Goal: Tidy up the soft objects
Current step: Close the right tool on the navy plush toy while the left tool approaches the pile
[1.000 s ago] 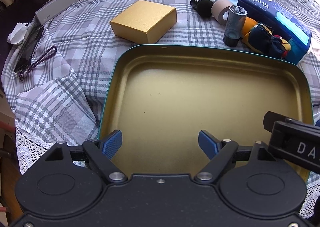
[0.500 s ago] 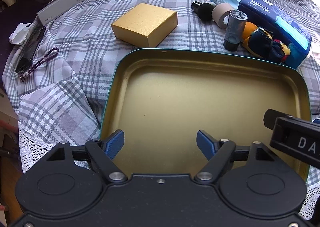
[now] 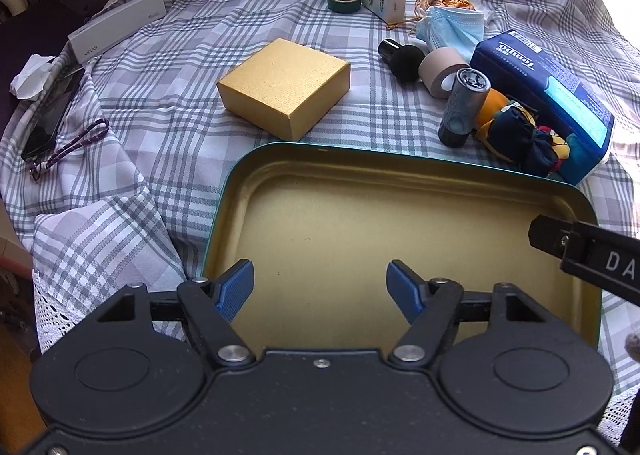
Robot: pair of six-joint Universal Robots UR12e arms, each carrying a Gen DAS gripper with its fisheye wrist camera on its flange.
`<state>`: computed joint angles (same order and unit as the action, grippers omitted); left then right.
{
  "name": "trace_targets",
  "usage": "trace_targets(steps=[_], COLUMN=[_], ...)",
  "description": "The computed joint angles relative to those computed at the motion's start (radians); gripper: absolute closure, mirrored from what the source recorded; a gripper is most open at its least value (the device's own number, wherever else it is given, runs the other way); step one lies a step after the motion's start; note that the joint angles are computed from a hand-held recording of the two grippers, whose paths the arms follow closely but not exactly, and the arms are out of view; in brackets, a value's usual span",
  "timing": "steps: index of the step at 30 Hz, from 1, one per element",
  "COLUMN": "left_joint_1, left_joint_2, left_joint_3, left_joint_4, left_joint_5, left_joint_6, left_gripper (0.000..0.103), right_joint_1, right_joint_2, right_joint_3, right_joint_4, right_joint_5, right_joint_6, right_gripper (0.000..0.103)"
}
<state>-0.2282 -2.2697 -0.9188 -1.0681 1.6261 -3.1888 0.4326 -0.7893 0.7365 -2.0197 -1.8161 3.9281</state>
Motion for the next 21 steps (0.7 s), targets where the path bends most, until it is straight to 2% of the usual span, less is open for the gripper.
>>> trace_targets(steps=[6,12,19,21], left_joint_1=[0.001,0.002,0.006,0.008], left_joint_2=[-0.019,-0.048,-0.078,-0.086], left_joint_3=[0.034,0.084,0.133,0.146], left_joint_4=[-0.024,-0.036,-0.056,-0.064], left_joint_5=[-0.018,-0.013,-0.024,-0.03], left_joint_6=[0.014,-0.007,-0.018,-0.019], left_gripper=[0.035,0.035,0.034,0.034], right_joint_1=[-0.005,-0.014,-0.025,-0.029], right_joint_2=[0.02,0.053,0.111,0.13], right_joint_3=[-0.031,-0.08,-0.169,-0.198], right_joint_4=[-0.012,-0.023,0.018,0.037], right_joint_5=[-0.006,-0.023,-0.045,-0.043], right_joint_6=[-0.031,-0.036,-0.046,-0.054], right_gripper=[0.045,0.045,0.045,0.051])
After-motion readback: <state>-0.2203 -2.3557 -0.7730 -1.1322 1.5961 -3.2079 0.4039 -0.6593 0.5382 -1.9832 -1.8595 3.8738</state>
